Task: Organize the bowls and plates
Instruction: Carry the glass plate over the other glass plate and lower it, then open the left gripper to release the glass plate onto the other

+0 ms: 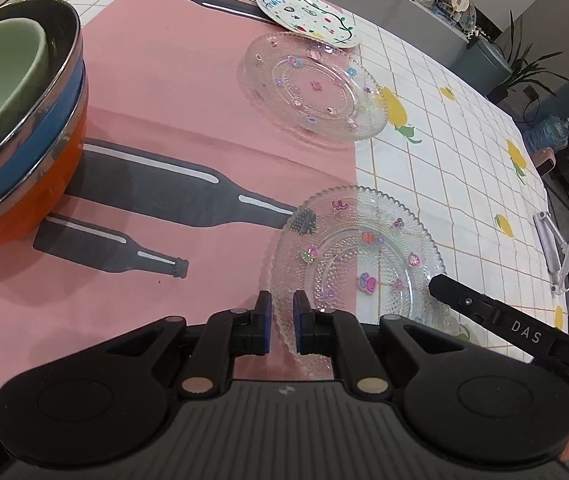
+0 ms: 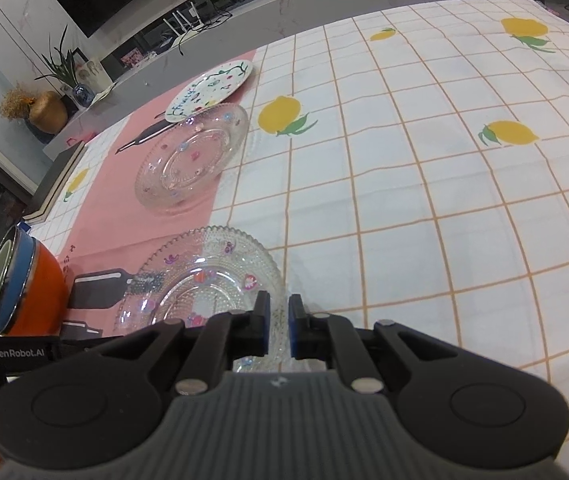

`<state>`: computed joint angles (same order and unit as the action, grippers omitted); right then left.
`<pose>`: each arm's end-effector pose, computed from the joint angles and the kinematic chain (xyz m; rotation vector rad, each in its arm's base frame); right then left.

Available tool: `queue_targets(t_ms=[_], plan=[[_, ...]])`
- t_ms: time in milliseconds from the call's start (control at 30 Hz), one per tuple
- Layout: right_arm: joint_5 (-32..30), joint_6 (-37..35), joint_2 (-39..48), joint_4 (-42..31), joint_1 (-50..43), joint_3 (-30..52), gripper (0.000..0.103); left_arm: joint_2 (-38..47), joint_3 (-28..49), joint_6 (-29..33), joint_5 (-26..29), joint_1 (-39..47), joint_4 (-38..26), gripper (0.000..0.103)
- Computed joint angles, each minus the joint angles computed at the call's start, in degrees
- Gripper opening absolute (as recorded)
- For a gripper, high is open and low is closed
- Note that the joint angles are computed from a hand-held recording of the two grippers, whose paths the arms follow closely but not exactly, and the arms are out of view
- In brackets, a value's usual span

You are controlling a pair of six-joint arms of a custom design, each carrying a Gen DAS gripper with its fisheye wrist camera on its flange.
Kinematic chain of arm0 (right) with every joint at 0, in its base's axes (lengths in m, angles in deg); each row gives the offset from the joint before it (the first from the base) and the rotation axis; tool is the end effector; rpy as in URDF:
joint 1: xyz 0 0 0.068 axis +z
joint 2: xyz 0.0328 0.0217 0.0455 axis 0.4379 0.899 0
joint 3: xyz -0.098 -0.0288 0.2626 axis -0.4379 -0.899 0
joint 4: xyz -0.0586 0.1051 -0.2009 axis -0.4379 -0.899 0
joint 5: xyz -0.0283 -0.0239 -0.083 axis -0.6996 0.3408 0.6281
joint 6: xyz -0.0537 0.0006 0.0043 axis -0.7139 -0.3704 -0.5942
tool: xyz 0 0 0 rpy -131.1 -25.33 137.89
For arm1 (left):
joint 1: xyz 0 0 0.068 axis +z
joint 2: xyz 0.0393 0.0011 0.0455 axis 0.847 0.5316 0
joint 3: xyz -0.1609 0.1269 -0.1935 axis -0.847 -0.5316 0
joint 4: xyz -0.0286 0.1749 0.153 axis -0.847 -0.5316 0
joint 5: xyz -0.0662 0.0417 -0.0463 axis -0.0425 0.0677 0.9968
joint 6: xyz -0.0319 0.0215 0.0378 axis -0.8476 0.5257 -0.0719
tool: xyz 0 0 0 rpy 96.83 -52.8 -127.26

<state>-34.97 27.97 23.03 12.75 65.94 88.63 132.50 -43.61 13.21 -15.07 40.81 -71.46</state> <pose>0.2051 0.1677 0.1273 0.2005 2.5216 0.5409 0.2184 -0.0742 0.1479 -0.1453 2.7281 -0.4832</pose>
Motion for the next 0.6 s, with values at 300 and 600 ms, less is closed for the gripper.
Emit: queue_targets(t_ms=[300,600], plan=[[3.5,0.2,0.4,0.1,1.4,0.4,0.025,-2.1,-0.5,0.2,-4.0,-1.5,0.2,0.026],[10.5,1.2,-4.2,0.4,4.3,-2.2,0.041,-11.1,-0.7,1.6,-12.5,-6.4,-0.9,0.041]])
